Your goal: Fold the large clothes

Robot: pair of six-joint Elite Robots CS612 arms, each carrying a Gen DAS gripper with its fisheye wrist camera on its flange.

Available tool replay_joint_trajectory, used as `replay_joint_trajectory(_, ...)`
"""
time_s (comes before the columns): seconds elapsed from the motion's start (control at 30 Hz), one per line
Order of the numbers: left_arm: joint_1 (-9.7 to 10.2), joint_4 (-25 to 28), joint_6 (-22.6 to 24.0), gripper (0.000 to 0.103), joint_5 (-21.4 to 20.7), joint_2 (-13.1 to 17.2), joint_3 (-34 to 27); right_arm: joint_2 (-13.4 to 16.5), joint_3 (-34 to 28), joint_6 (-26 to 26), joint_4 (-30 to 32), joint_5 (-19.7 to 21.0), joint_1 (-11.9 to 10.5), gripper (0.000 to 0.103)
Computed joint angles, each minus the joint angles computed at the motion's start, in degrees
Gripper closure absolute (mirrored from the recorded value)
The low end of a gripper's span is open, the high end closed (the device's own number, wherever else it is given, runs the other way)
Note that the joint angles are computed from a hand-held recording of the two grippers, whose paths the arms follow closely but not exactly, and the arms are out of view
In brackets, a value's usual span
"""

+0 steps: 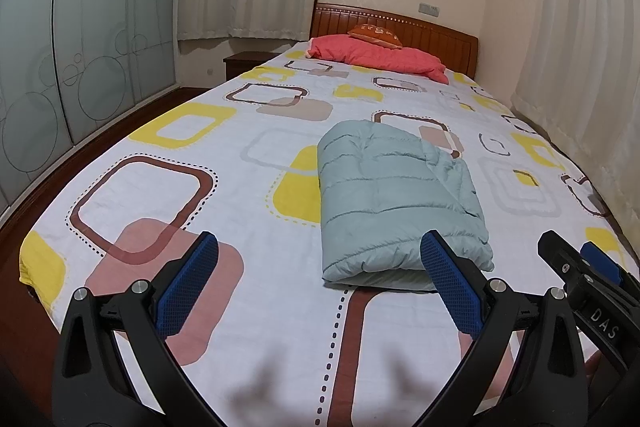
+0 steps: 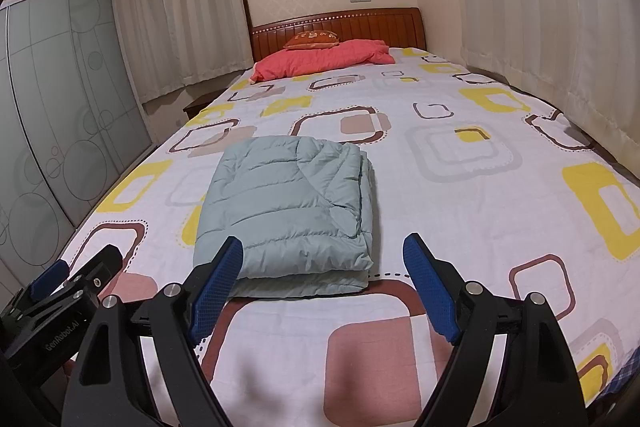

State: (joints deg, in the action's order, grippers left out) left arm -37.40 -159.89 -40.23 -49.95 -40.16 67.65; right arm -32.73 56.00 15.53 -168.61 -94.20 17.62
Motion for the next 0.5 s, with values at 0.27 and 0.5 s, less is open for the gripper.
replay_joint_trajectory(0.27,0.01,-0.1,0.0,0.002,-0.3,0.0,0.1,0.0,0.0,0.1,0.0,0.0,0.1,0.022)
replay_joint_trajectory(0.5,-0.11,-0.1,0.0,0.002,0.1,0.0,0.2,0.0,-0.1,0.1,-0.1,-0.1,0.1,0.022)
